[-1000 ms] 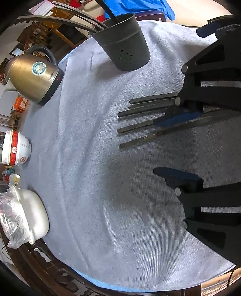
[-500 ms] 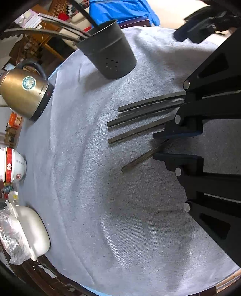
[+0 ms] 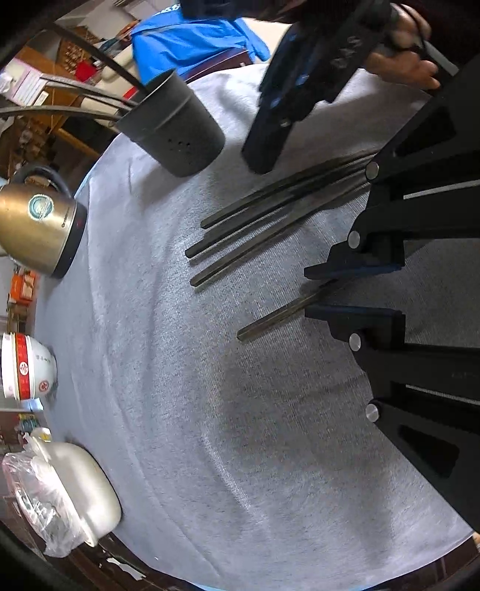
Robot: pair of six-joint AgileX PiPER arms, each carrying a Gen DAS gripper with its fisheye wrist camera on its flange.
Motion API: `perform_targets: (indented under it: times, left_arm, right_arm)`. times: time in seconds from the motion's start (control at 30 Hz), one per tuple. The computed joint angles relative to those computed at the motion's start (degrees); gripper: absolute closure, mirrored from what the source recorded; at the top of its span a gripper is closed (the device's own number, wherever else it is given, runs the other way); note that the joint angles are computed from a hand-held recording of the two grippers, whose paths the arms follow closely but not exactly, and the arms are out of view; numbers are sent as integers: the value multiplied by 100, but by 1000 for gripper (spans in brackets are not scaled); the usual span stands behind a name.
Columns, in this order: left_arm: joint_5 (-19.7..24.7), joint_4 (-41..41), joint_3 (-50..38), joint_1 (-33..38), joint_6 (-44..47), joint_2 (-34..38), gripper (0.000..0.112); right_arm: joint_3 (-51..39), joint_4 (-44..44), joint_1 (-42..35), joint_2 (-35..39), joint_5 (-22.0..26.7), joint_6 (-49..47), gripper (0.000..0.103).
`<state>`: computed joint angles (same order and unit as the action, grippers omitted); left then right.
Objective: Organize utensils
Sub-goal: 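Close the right gripper on a chopstick from the pile, then close the left gripper on another chopstick while the right gripper holds its chopstick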
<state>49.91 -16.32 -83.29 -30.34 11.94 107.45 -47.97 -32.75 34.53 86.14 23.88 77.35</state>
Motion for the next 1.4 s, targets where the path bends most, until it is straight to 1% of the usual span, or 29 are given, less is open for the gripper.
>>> perform_targets:
  times: [0.13,0.23,0.3,0.37,0.43,0.5,0.57,0.7,0.77,0.87,0.9,1.07,1.23,1.27,1.37,1.4]
  left_arm:
    - [36,-157,89,157,285,-116,98]
    - [8,-239,158,199,402,-211,98]
    - [34,-264,92,209,386,-183,98]
    - [66,-276,28,253,364,-146,98]
    - [118,-274,63,316,362,-220,98]
    - [192,-222,-41,330,268,-169,98]
    - [270,-178,-169,343,185,-101,98]
    - [486,-55,-482,342,-58,88,97]
    - [553,-5,-590,259,-217,155,94]
    - [668,77,-738,196,-383,205,81]
    - [658,95,-761,194,-403,237,80]
    - [810,182,-1155,172,-653,519,80]
    - [1040,343,-1493,104,-903,812,81]
    - [1070,365,-1523,95,-952,860,82]
    - [972,497,-1517,15,-1075,880,88]
    - [940,521,-1502,2,-1112,875,94]
  right_arm:
    - [-293,248,-98,278,16,-369,86]
    - [-511,598,-158,508,111,-770,86]
    - [-577,993,-252,638,63,-1151,86]
    - [-635,904,-231,731,196,-1055,86]
    - [-598,987,-266,735,172,-1131,89]
    - [-628,1020,-259,720,316,-1222,91]
    - [-597,1085,-291,662,394,-1261,91]
    - [-563,1336,-435,603,401,-1492,91]
    - [-650,1492,-480,642,485,-1628,91]
    - [-746,1578,-509,693,578,-1624,90]
    - [-825,1611,-525,744,633,-1651,90]
    - [-1134,1544,-522,945,930,-1667,90]
    - [-1292,1492,-548,1073,1011,-1730,90]
    - [-1305,1457,-540,1087,1025,-1740,90]
    - [-1295,1315,-516,1077,1074,-1719,93]
    - [-1303,1290,-510,1087,1074,-1712,93]
